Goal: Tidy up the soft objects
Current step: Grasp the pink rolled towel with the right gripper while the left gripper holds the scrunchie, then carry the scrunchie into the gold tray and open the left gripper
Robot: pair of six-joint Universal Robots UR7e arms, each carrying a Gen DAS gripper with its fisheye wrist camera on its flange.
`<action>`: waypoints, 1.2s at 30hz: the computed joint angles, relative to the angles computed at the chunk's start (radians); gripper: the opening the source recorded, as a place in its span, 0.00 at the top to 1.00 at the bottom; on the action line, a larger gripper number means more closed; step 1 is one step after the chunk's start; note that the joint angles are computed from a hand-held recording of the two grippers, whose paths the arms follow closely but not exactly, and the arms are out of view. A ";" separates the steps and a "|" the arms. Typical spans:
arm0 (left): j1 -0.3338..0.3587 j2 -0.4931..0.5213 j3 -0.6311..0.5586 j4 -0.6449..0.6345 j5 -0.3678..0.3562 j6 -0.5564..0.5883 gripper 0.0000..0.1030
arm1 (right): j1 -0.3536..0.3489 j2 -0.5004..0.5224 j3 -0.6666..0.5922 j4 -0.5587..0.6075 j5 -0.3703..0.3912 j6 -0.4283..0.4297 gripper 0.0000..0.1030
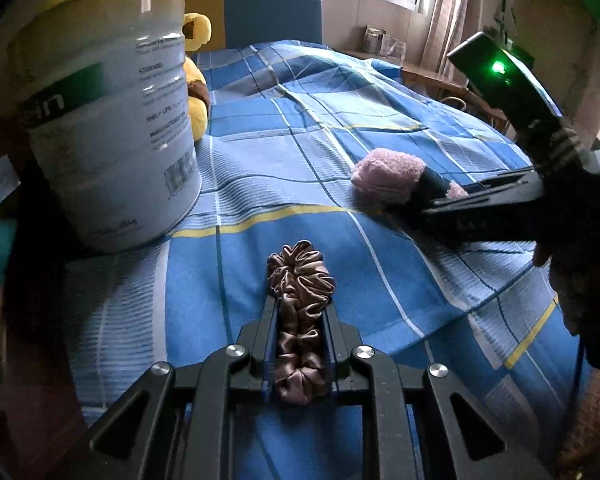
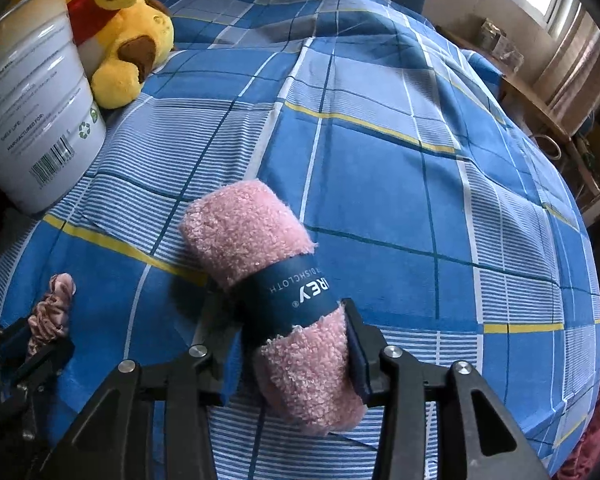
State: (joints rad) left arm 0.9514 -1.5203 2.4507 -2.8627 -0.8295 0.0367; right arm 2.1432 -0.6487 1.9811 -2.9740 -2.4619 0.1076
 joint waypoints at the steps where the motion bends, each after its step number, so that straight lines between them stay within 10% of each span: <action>1: -0.007 -0.011 0.003 0.017 0.003 -0.008 0.81 | 0.000 0.000 0.001 -0.002 0.001 0.001 0.58; 21: -0.206 -0.397 0.041 0.322 0.117 -0.149 0.81 | 0.012 0.016 0.010 -0.059 -0.017 -0.050 0.58; 36: 0.003 -0.523 -0.057 0.378 0.207 -0.167 0.80 | 0.017 0.019 0.012 -0.069 -0.028 -0.056 0.58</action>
